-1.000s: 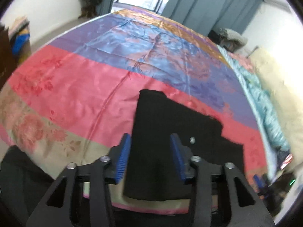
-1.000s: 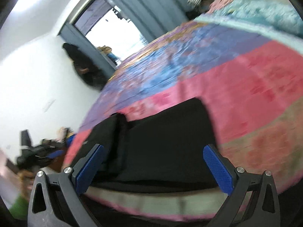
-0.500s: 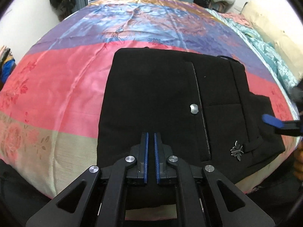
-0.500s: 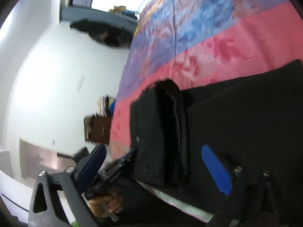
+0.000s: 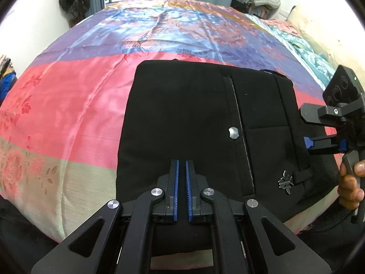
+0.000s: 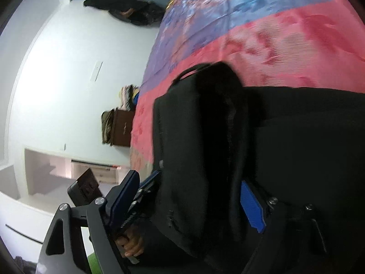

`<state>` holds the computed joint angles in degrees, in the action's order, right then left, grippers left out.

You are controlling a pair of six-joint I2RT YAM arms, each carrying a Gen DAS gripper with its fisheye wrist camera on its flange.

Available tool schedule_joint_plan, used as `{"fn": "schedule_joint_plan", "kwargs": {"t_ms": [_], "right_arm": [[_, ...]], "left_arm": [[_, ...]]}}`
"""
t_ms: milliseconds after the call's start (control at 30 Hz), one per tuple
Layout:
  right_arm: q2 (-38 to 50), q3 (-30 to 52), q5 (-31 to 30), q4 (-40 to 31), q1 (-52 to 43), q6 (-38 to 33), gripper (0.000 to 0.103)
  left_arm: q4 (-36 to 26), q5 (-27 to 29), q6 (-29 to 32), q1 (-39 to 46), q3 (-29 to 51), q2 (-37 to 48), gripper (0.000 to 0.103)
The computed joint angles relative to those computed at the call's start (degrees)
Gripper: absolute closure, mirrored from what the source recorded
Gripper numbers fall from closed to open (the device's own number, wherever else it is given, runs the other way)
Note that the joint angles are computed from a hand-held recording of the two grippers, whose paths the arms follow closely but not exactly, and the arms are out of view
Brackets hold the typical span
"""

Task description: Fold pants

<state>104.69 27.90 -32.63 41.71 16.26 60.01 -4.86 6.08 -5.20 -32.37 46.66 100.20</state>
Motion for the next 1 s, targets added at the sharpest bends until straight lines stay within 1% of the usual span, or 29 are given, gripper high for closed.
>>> {"fn": "schedule_joint_plan", "kwargs": {"t_ms": [67, 100, 133, 167, 200, 233, 267, 300, 333, 367, 400, 433, 500, 567, 600, 700, 767, 900, 967, 1000], "right_arm": [[0.4, 1.0, 0.9, 1.4, 1.4, 1.1, 0.019], [0.2, 1.7, 2.0, 0.0, 2.1, 0.8, 0.019], [-0.3, 2.7, 2.9, -2.8, 2.8, -0.3, 0.019], [-0.7, 5.9, 4.8, -11.0, 4.2, -3.6, 0.021], [-0.7, 7.8, 5.8, -15.5, 4.9, -5.4, 0.03], [-0.4, 10.9, 7.5, -22.0, 6.0, -8.0, 0.044], [-0.4, 13.7, 11.2, -28.1, 7.7, -10.6, 0.049], [-0.7, 14.1, 13.0, -29.0, 8.4, -10.4, 0.054], [-0.7, 14.5, 14.0, -29.2, 8.8, -9.7, 0.06], [-2.1, 13.6, 15.6, -28.1, 9.5, -8.7, 0.064], [-3.0, 12.8, 16.3, -27.0, 9.9, -8.2, 0.07], [-4.5, 11.5, 16.5, -25.2, 9.9, -7.6, 0.075], [-8.1, 8.5, 16.6, -21.7, 10.1, -5.9, 0.077], [-12.9, 5.2, 15.9, -19.0, 10.1, -4.0, 0.078], [-13.6, 4.8, 15.7, -18.1, 10.0, -3.7, 0.078], [-21.2, 0.5, 14.7, -16.8, 9.2, -1.6, 0.079], [-28.7, -3.2, 13.4, -18.1, 7.1, -1.1, 0.079], [-42.1, -7.4, 11.1, -24.7, 2.4, 0.2, 0.079], [-49.3, -9.9, 9.5, -29.3, -1.0, 0.3, 0.079], [-52.0, -9.6, 9.1, -32.4, -1.9, 0.1, 0.079]], "left_arm": [[0.3, 0.5, -0.1, 0.4, -0.2, 0.0, 0.098], [0.4, 1.0, -0.1, 0.6, -0.3, 0.0, 0.098], [0.7, 1.8, -0.1, 1.0, -0.4, -0.1, 0.098], [1.0, 2.4, -0.1, 1.3, -0.6, -0.2, 0.097], [1.4, 3.1, -0.1, 1.7, -0.9, -0.3, 0.097], [1.7, 4.5, -0.3, 2.4, -1.2, -0.7, 0.096], [1.5, 6.1, -0.4, 3.3, -1.2, -1.0, 0.095], [0.9, 8.0, -0.7, 4.3, -1.0, -1.4, 0.09], [0.7, 10.0, -2.0, 6.2, -1.3, -2.8, 0.078], [1.7, 10.1, -3.5, 7.6, -2.4, -4.5, 0.069], [3.8, 9.7, -5.8, 9.6, -4.2, -6.8, 0.05], [5.3, 9.2, -7.6, 11.5, -5.5, -8.6, 0.037], [6.4, 8.4, -10.7, 15.8, -6.4, -10.1, 0.035], [5.5, 9.2, -12.9, 19.1, -5.4, -8.6, 0.035], [5.0, 9.4, -13.9, 20.1, -5.0, -7.7, 0.035], [3.8, 9.0, -16.2, 21.2, -4.0, -5.1, 0.035], [3.7, 7.7, -16.1, 20.1, -4.1, -4.7, 0.035], [4.1, 5.6, -14.0, 17.8, -4.5, -5.4, 0.035], [4.0, 5.1, -12.6, 16.9, -4.1, -5.0, 0.035], [3.8, 4.9, -12.3, 16.5, -3.9, -4.9, 0.035]]}}
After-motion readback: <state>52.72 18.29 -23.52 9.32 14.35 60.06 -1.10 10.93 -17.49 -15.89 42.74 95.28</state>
